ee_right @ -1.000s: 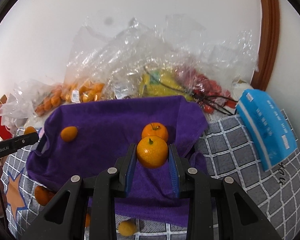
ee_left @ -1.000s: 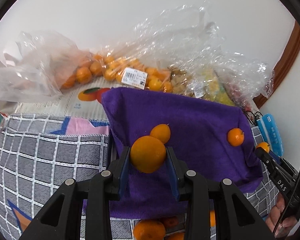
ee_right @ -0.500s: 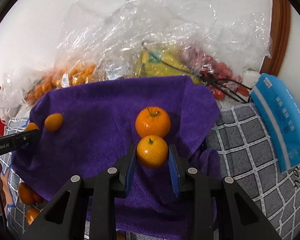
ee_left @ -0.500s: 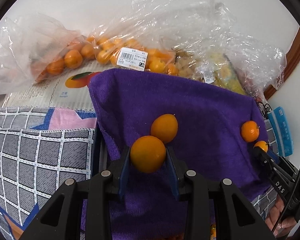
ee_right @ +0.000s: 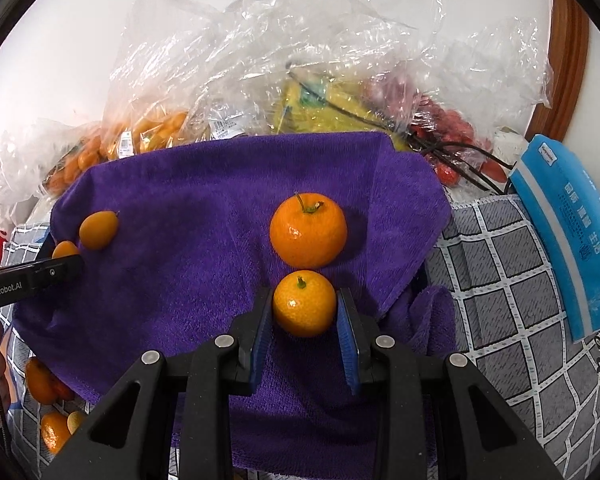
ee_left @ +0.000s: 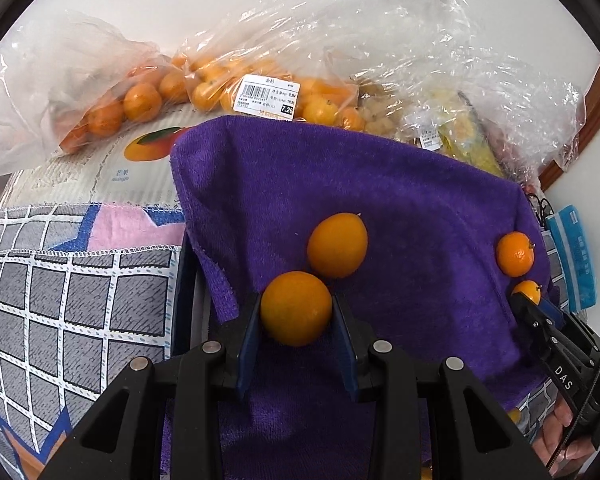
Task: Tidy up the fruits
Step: 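Open both tools to drop the oranges onto the purple towel, then lower the right tool onto the yellow-green citrus and close while the left tool approaches a large orange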
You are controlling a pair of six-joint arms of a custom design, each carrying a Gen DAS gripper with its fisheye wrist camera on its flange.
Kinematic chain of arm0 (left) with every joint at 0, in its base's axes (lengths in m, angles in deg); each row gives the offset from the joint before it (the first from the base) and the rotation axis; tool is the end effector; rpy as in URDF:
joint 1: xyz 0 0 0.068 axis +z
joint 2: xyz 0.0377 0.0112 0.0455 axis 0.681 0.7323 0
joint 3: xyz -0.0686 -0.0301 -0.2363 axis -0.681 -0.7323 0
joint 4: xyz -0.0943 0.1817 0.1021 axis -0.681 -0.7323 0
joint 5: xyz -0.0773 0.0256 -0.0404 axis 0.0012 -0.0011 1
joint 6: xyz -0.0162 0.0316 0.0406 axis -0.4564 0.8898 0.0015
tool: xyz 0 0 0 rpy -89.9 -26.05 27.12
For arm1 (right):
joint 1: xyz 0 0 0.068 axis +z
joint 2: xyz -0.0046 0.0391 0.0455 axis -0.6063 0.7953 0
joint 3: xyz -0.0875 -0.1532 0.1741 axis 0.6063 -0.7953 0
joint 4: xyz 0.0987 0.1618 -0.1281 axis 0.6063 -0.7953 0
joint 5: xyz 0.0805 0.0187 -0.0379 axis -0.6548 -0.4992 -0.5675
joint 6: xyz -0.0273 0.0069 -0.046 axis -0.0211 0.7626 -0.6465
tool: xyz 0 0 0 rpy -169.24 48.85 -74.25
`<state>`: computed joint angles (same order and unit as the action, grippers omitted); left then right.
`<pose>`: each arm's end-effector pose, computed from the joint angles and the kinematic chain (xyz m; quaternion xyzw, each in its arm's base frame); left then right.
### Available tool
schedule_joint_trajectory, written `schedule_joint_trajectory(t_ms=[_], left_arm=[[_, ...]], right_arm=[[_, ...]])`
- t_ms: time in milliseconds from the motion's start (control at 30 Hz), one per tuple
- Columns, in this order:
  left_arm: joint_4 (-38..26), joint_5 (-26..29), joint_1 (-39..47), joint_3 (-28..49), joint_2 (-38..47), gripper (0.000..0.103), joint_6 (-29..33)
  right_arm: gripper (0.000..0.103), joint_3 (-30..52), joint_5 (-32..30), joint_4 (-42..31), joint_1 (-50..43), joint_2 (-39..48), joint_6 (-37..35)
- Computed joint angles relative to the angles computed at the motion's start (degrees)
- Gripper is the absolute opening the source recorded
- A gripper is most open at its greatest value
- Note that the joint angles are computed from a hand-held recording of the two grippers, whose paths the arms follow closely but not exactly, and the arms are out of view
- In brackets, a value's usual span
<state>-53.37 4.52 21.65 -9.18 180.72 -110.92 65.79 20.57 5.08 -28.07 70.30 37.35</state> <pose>0.2584 -0.0904 0.1189 -0.2448 0.9332 -0.0202 0.2622 0.3509 0.0681 0.0954 -0.2342 0.9136 0.1345 0.3040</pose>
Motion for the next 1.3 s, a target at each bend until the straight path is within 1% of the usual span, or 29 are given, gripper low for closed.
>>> schedule_joint_trajectory(t_ms=[267, 400, 433, 500, 633, 700, 867, 900, 933, 1000, 1033, 1100, 1167, 1267, 1300], left_arm=[[-1.0, 0.3, 0.3, 1.5, 0.9, 0.033, 0.9], [-1.7, 1.0, 0.4, 2.1, 0.8, 0.033, 0.5], [-2.0, 1.3, 0.5, 2.0, 0.2, 0.034, 0.4], [-3.1, 1.5, 0.4, 2.1, -0.8, 0.037, 0.2], [-5.4, 0.0, -1.0, 1.5, -4.3, 0.043, -0.1], [-6.7, -1.0, -2.1, 1.3, -6.2, 0.045, -0.6], [-9.9, -4.0, -5.2, -0.8, -12.1, 0.049, -2.7], [-10.9, -4.9, -6.3, -1.4, -13.7, 0.049, -3.5], [-10.5, -5.6, -6.7, -2.0, -14.7, 0.049, -4.4], [-12.5, -7.2, -8.6, -2.9, -17.4, 0.049, -5.9], [-14.9, -7.6, -9.5, -2.2, -18.0, 0.05, -7.3], [-17.3, -9.4, -12.0, -2.8, -20.3, 0.05, -9.5], [-19.6, -11.3, -14.9, -3.4, -22.5, 0.051, -12.4], [-22.3, -13.4, -18.6, -3.9, -24.2, 0.051, -16.4], [-23.2, -14.1, -20.0, -4.1, -24.7, 0.051, -17.9]], right_arm=[[0.032, -0.7, -0.1, 0.6, -0.3, -0.5, 0.2], [0.04, -1.6, -0.3, 0.9, -0.7, -2.1, 0.5], [0.044, -1.7, -0.5, 0.7, -0.8, -2.5, 0.7], [0.047, -1.8, -0.6, 0.4, -1.0, -3.3, 1.2], [0.048, -3.6, -1.0, 0.9, -1.8, -6.3, 2.4], [0.052, -5.1, -1.7, 1.4, -2.1, -8.3, 2.6], [0.052, -11.3, -1.4, 3.7, -2.5, -15.2, 1.7], [0.052, -12.7, -1.7, 4.3, -2.6, -16.6, 1.6], [0.052, -14.2, -1.6, 5.1, -2.9, -18.0, 1.8], [0.052, -16.8, -2.1, 6.3, -4.0, -20.7, 2.5], [0.052, -17.4, -3.3, 5.4, -4.9, -21.6, 2.6], [0.052, -17.4, -5.5, 2.2, -6.5, -22.8, 2.2], [0.052, -18.3, -6.2, 0.2, -7.2, -24.2, 0.5], [0.05, -23.0, -5.4, 1.6, -7.7, -28.0, -2.1], [0.048, -24.1, -5.5, 1.7, -7.9, -28.9, -2.8]])
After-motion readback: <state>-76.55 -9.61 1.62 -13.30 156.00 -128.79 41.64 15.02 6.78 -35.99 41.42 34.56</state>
